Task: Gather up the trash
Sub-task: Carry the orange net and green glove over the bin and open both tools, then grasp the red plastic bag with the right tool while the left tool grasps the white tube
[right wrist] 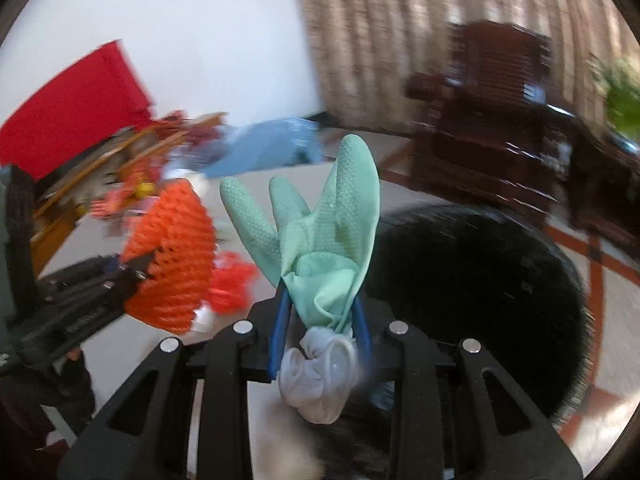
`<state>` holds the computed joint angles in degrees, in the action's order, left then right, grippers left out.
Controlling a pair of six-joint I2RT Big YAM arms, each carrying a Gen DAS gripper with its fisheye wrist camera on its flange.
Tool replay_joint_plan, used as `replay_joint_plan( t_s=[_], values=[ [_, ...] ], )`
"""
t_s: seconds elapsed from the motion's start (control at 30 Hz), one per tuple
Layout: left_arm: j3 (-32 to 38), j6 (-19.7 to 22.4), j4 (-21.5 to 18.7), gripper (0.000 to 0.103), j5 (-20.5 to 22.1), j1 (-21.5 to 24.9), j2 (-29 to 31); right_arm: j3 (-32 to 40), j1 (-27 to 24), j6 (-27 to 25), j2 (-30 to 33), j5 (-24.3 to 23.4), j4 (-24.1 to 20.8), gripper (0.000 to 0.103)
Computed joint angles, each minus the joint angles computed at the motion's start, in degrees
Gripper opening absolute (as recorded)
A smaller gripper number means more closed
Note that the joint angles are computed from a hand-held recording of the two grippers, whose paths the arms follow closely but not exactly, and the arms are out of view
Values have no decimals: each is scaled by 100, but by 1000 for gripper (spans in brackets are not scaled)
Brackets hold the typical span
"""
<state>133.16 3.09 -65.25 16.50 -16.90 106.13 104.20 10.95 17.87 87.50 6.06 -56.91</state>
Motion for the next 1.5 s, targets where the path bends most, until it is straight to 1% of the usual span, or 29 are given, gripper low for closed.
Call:
replay_joint_plan(
  t_s=[0.1,0.13,0.2,0.3,0.33,0.43,0.47,0.5,0.53,0.57,0.6,0.63,0.67,0.73,0.77,0.8,0.83,0.87,0.93,1.0,1.03,1.07,1.13,1.17,1.2,1.27,1.37,1.43,1.5],
  values=[
    [734,-39,-351,21,204,-330,562,-424,-346,198,-157,61,-112,28],
    [877,-44,-416,21,225,-396,672,-567,-484,253,-197,54,-121,28],
    [1511,-56,-712,21,251,-581,1125,-710,-659,363,-208,34,-160,28],
    [2299,-24,-1099,21,178,-822,1701,-882,-776,515,-201,18,-110,28],
    [2402,-3,-1158,21,150,-860,1794,-902,-813,532,-185,19,-117,28],
    [3050,77,-1590,21,48,-984,2250,-948,-895,522,-151,5,-138,28],
    [3168,102,-1702,22,23,-1023,2347,-924,-898,502,-108,32,-226,29],
    [2998,124,-1675,23,23,-1039,2280,-848,-875,523,-56,42,-311,30],
    [2974,147,-1711,28,32,-1053,2285,-847,-873,536,-42,13,-348,30],
    [2784,186,-1661,31,11,-1070,2204,-862,-863,552,-49,5,-378,32],
    [2337,219,-1420,38,15,-1074,1981,-845,-830,583,-58,43,-445,33],
    [2028,256,-1281,44,37,-1064,1821,-820,-830,591,-45,42,-503,35],
    [1807,284,-1194,47,58,-1050,1696,-826,-827,619,-59,38,-522,38],
    [1623,307,-1150,51,103,-993,1572,-811,-772,683,-123,126,-579,40],
    [1567,289,-1165,53,157,-949,1514,-772,-766,688,-132,163,-613,47],
    [1511,239,-1144,59,202,-921,1464,-754,-750,700,-158,216,-628,52],
    [1464,234,-1121,62,227,-883,1425,-734,-736,704,-181,251,-621,52],
    [1335,224,-1035,63,244,-845,1324,-706,-705,698,-218,305,-613,52],
    [1196,252,-938,64,260,-785,1198,-642,-651,683,-255,426,-595,58],
    [901,257,-679,69,203,-704,947,-593,-546,629,-335,636,-452,71],
    [772,250,-550,72,170,-671,843,-573,-492,561,-376,734,-342,74],
    [587,241,-363,73,94,-621,680,-541,-437,507,-402,829,-250,82],
    [350,217,-59,77,-15,-502,431,-524,-324,404,-463,997,12,91],
    [286,207,31,78,-46,-453,350,-503,-268,363,-484,1004,191,92],
    [231,197,126,80,-110,-393,267,-485,-232,345,-495,957,334,96],
    [39,160,366,81,-261,-233,64,-395,-137,339,-458,873,607,98],
    [-251,114,689,83,-499,28,-192,-208,29,248,-301,773,858,98],
    [-484,116,876,83,-673,194,-352,-37,134,199,-138,673,894,98],
    [-787,96,1074,83,-855,401,-537,218,259,115,95,543,837,98]
  ],
)
